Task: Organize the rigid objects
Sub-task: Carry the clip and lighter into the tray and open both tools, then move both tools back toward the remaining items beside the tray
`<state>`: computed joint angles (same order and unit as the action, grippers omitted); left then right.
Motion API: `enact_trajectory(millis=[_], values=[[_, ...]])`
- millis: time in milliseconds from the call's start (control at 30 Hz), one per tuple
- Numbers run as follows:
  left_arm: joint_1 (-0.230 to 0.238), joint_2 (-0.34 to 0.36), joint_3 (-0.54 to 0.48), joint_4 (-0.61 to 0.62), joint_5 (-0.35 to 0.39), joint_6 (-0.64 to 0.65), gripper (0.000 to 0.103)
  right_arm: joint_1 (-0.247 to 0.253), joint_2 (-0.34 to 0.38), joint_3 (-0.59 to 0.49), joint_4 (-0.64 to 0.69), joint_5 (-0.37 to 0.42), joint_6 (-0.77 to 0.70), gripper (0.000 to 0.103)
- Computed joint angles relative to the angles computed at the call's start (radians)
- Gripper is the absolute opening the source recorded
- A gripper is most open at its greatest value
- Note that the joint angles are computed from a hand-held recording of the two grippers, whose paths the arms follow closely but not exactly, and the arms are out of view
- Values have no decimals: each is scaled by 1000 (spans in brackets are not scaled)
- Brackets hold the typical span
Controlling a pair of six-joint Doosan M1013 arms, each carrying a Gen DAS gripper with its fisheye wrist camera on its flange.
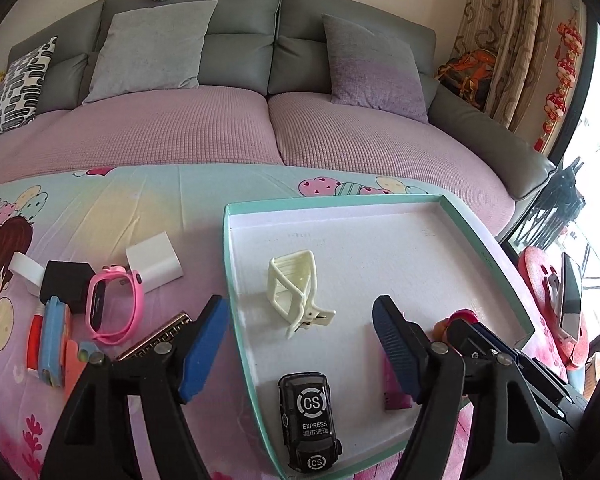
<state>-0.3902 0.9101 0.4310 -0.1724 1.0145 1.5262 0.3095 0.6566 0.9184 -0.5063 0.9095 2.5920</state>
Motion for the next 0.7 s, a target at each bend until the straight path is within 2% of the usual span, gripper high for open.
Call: enact_trajectory(millis=[33, 100, 200, 367, 400, 567, 667, 700], values=[[1, -4, 5, 5, -6, -7, 77, 1, 1, -1, -4, 4, 3, 45], [4, -10, 14, 20, -15, -23, 82, 1, 0, 0, -7, 1, 6, 57], [10, -16, 24, 36, -23, -49, 83, 3, 1, -2, -19, 4, 4, 64], [19, -22, 35, 59, -29, -85, 83, 11, 6, -4, -76, 21, 19, 93], [20, -23, 37, 65, -28, -91, 83, 11, 5, -3, -80, 21, 23, 101], [15, -12, 18, 145, 8, -132, 85, 13, 6, -4, -86, 24, 19, 103], [12, -5, 10, 198, 23, -170, 99, 15, 9, -8, -94, 30, 15, 103], [12, -2, 4, 206, 32, -182, 99, 15, 9, -7, -97, 31, 17, 103]])
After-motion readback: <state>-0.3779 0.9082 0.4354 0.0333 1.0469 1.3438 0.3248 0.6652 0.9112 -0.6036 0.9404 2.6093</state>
